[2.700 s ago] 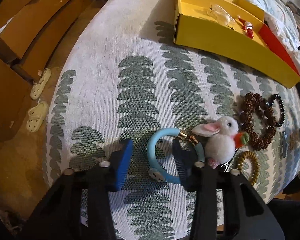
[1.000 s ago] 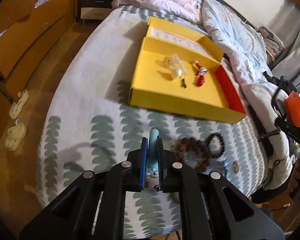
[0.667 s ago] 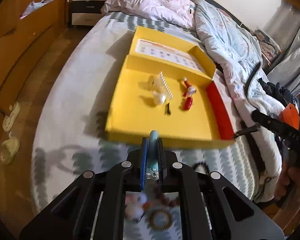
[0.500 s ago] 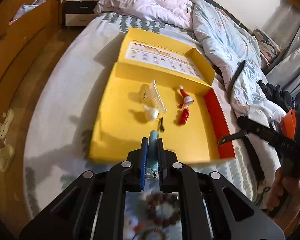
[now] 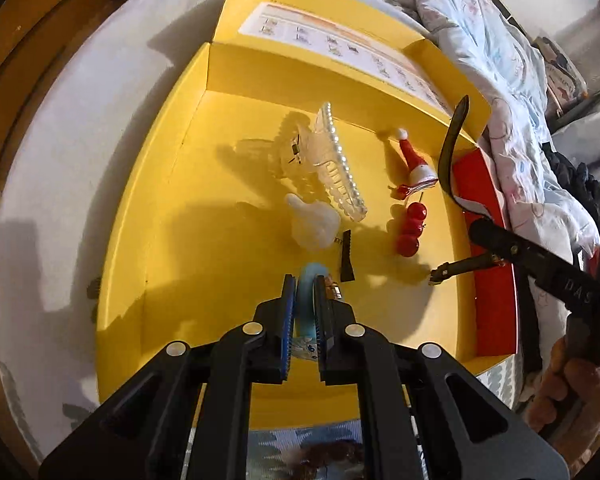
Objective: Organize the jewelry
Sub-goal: 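Carry the bangle and watch into the yellow box and open both tools, then move the left tool to the white pompom bunny clip while the right tool approaches the pink charm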
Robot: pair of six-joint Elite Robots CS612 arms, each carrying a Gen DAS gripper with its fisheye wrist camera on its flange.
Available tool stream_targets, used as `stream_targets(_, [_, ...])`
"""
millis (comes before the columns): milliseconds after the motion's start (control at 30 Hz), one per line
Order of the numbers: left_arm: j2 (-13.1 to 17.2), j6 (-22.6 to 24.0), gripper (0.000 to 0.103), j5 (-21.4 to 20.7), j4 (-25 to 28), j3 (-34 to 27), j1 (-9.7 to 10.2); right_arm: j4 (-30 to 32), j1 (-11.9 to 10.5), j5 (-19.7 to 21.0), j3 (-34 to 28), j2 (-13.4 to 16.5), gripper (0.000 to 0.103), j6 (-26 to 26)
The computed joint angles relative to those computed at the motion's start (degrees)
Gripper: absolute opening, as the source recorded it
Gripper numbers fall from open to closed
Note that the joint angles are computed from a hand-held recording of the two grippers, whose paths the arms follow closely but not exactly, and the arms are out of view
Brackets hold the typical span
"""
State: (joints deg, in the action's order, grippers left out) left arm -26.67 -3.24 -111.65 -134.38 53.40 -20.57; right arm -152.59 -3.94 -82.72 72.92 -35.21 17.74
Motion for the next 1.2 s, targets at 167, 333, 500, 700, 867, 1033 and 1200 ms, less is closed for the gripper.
stream_targets(167, [0.8,0.39,0.01,0.38,1.3,-1.0,-0.14,1.7,-0.14,0.93,-2.23,1.44,0.052,-0.16])
stream_targets(333, [1.28,0.39,0.011,1.85,0.69,-1.22,-0.3,5.54,0.44,0.54,-5.63,3.78,0.052,-0.97])
stream_targets(500, [1.89,0.18,0.051,1.32,0.12,-1.89,-0.03,5.88,0.39,0.68,-6.54,4.76,0.05,-0.75])
stream_targets(700, [1.22,-1.19,0.065,2.03,-3.12,-0.84,0.29,1.41,-0.07,0.38,-4.09,3.36,0.053,-0.44])
stream_targets(867, [-1.28,-1.5,0.07,3.86,-7.33,3.16,0.32,-4.13,-0.02,-0.06,-0.24,0.63,0.055,-0.82])
stream_targets(1033, [-5.91,0.45,0.081,8.72,-15.56,11.09,0.07,-10.54,0.89,-1.28,5.21,-3.12,0.076,-2.5])
stream_targets(1200, [-10.21,2.65,0.088,11.84,-21.18,19.12,0.12,-13.55,2.56,-4.18,10.86,-6.68,0.081,-6.03])
